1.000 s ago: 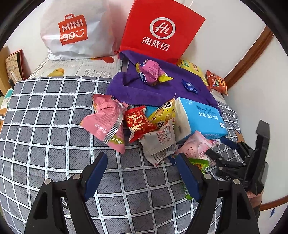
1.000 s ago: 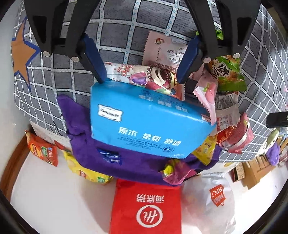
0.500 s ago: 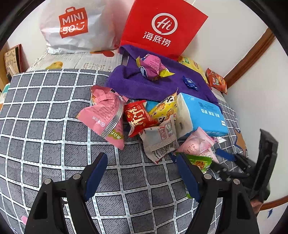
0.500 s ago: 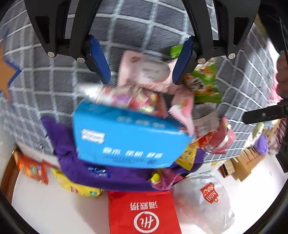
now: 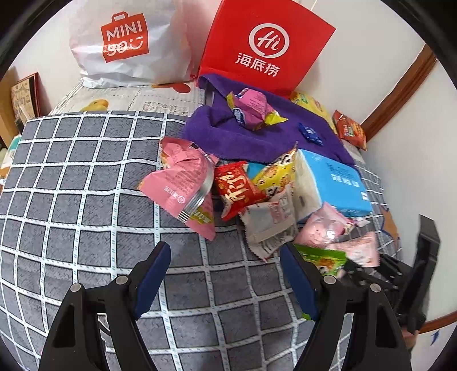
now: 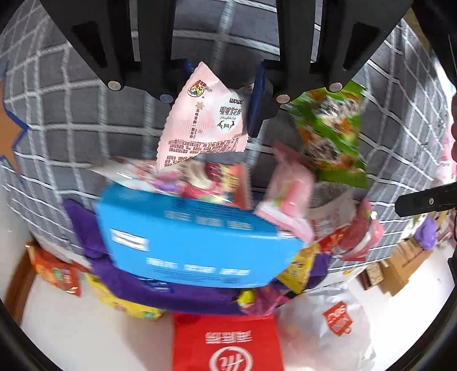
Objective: Organize snacks
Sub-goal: 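Grasp the pale pink snack packet with the right gripper and lift it, then grasp the pink striped packet with the left gripper while the right gripper holds the pale pink packet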
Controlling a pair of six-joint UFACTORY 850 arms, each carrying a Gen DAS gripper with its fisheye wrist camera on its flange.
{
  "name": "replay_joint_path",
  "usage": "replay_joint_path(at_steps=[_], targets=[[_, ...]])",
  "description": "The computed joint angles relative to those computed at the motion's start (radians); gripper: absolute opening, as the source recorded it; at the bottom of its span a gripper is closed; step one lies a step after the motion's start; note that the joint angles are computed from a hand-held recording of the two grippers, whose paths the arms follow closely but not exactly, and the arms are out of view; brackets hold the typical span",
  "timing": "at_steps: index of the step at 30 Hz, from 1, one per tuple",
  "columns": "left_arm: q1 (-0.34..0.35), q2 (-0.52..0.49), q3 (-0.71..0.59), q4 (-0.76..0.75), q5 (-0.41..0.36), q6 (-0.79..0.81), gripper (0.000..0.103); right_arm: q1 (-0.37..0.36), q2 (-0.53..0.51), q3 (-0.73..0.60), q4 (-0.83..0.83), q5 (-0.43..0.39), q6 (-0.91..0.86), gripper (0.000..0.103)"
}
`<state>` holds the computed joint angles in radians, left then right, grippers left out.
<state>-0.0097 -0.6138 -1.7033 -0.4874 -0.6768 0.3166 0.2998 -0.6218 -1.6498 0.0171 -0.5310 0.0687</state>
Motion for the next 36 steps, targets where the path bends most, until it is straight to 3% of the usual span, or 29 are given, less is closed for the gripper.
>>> replay_joint_path(at_steps=[6,10,15,17,19,25,28,31,36], targets=[[0.011,-0.036,-0.035,0.056,0.035,-0.079,0.076,-0.034,0.052,0.082,-0.035,0.058,0.069,0.031],[-0.018,-0.079,-0.104,0.204,0.069,-0.153,0.075,-0.051,0.061,0.112,-0.005,0.101,0.067,0.031],[-0.033,-0.157,-0.208,0.315,0.043,-0.263,0.061,-0.057,0.069,0.141,0.032,0.177,0.046,0.03],[-0.033,-0.173,-0.223,0.334,0.041,-0.283,0.044,-0.055,0.072,0.152,0.004,0.202,0.072,0.03],[-0.025,-0.176,-0.219,0.279,0.037,-0.243,0.03,-0.053,0.074,0.16,-0.026,0.221,0.102,0.03],[-0.001,-0.116,-0.131,0.178,0.065,-0.169,0.028,-0.056,0.066,0.143,-0.016,0.196,0.109,0.029],[0.009,-0.083,-0.09,0.13,0.066,-0.134,0.015,-0.046,0.07,0.134,-0.093,0.17,0.172,0.029],[0.022,-0.049,-0.044,0.015,0.055,-0.034,0.01,-0.035,0.09,0.143,-0.13,0.168,0.2,0.029],[0.023,-0.015,0.004,-0.025,0.066,0.019,0.009,-0.017,0.116,0.152,-0.172,0.164,0.253,0.028]])
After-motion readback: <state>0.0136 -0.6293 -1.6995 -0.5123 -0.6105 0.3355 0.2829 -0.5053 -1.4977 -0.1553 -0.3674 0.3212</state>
